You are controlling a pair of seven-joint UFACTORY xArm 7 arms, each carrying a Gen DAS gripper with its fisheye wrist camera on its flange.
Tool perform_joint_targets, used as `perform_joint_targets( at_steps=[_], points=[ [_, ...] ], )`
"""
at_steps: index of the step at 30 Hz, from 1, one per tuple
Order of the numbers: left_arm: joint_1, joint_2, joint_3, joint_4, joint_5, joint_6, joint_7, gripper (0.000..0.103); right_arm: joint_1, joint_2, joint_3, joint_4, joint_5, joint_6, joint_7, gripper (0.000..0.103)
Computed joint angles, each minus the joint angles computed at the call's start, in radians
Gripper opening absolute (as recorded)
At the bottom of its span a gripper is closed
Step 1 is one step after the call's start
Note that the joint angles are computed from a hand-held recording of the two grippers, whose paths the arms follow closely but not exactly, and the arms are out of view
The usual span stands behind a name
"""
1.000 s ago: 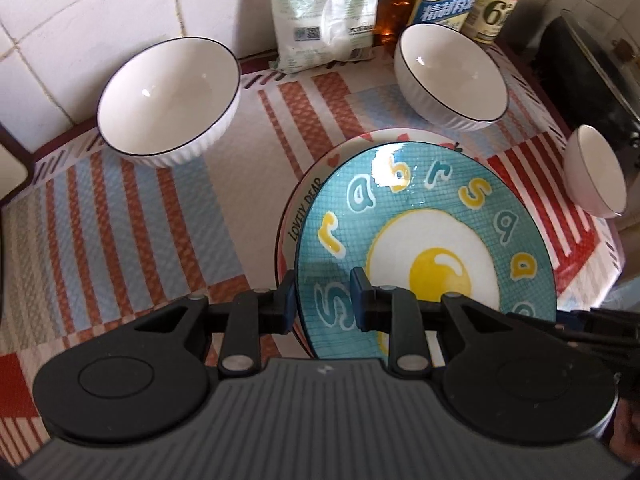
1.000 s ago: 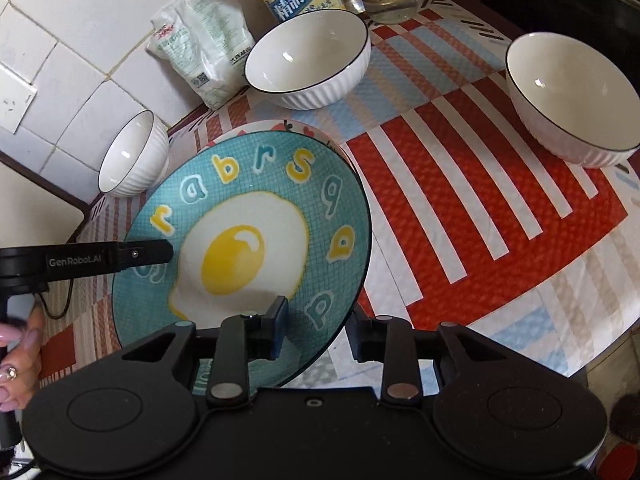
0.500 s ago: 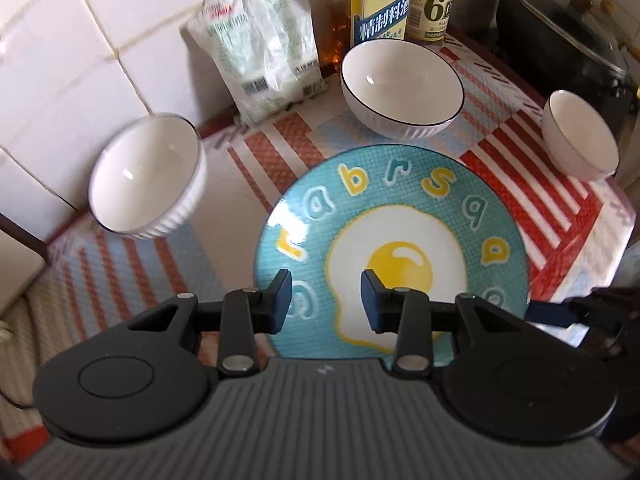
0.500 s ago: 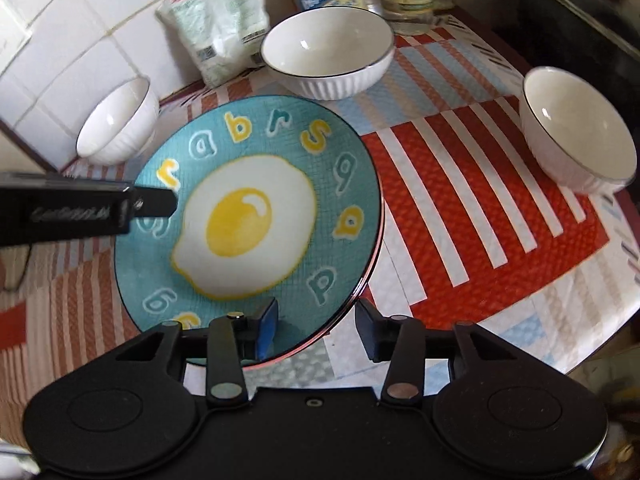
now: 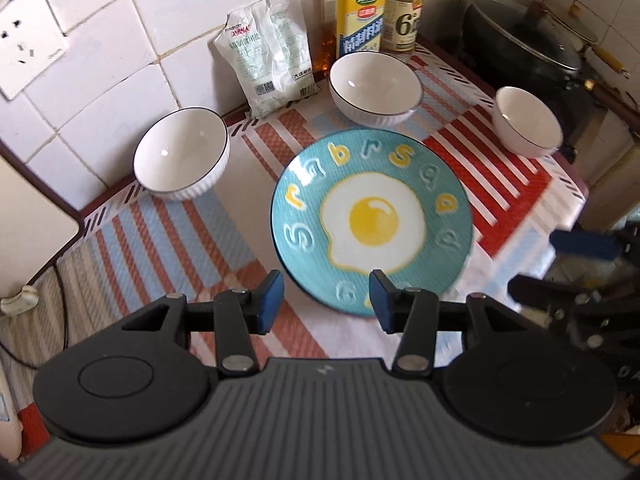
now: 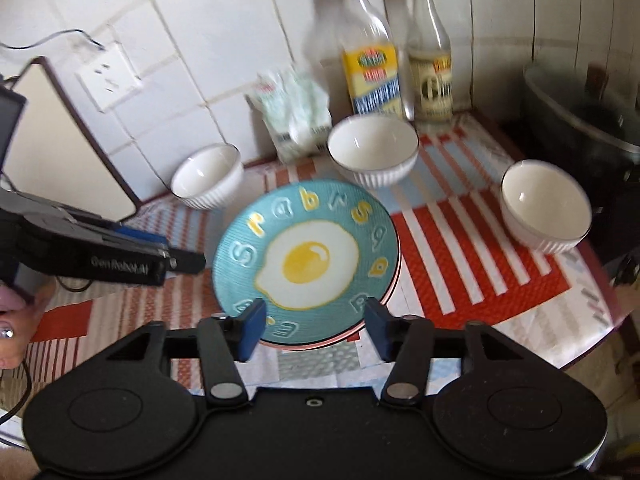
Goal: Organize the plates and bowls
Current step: 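Lower the teal plate onto the stack and open both tools, then move both tools to the white ribbed bowl beside the stove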
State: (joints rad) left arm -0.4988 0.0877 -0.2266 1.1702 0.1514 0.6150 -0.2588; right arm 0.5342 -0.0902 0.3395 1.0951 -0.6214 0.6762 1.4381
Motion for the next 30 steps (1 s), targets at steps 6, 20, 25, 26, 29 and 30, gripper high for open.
perform_joint_targets(
  at_steps=[6,20,25,26,29,30],
  points=[
    [-0.004,-0.17,-0.02,-0.129,-0.098,-0.062,0.066,0.061,0.032,-0.066,0.048,0.03,-0.006,0.099,-0.047,0.064],
    [-0.06,-0.407,-0.049,-0.226,-0.195,-0.107,0.198,0.081,0.034,-0.204,0.189,0.068,-0.051,0.311,-0.069,0.065],
    [-0.044,-0.378,-0.094,-0.186,-0.169,-0.133,0.14,0.09,0.01,-0.28,0.222,0.026,-0.059,0.349,-0.07,0.071],
    [-0.039,-0.362,-0.106,-0.171,-0.151,-0.138,0.118,0.09,0.004,-0.299,0.223,0.01,-0.056,0.348,-0.077,0.071],
    [-0.021,-0.298,-0.144,-0.117,-0.073,-0.141,0.018,0.093,-0.018,-0.36,0.213,-0.046,-0.027,0.336,-0.113,0.071],
    [-0.017,-0.271,-0.155,-0.094,-0.039,-0.135,-0.027,0.094,-0.027,-0.387,0.207,-0.072,-0.02,0.323,-0.124,0.071]
  ],
)
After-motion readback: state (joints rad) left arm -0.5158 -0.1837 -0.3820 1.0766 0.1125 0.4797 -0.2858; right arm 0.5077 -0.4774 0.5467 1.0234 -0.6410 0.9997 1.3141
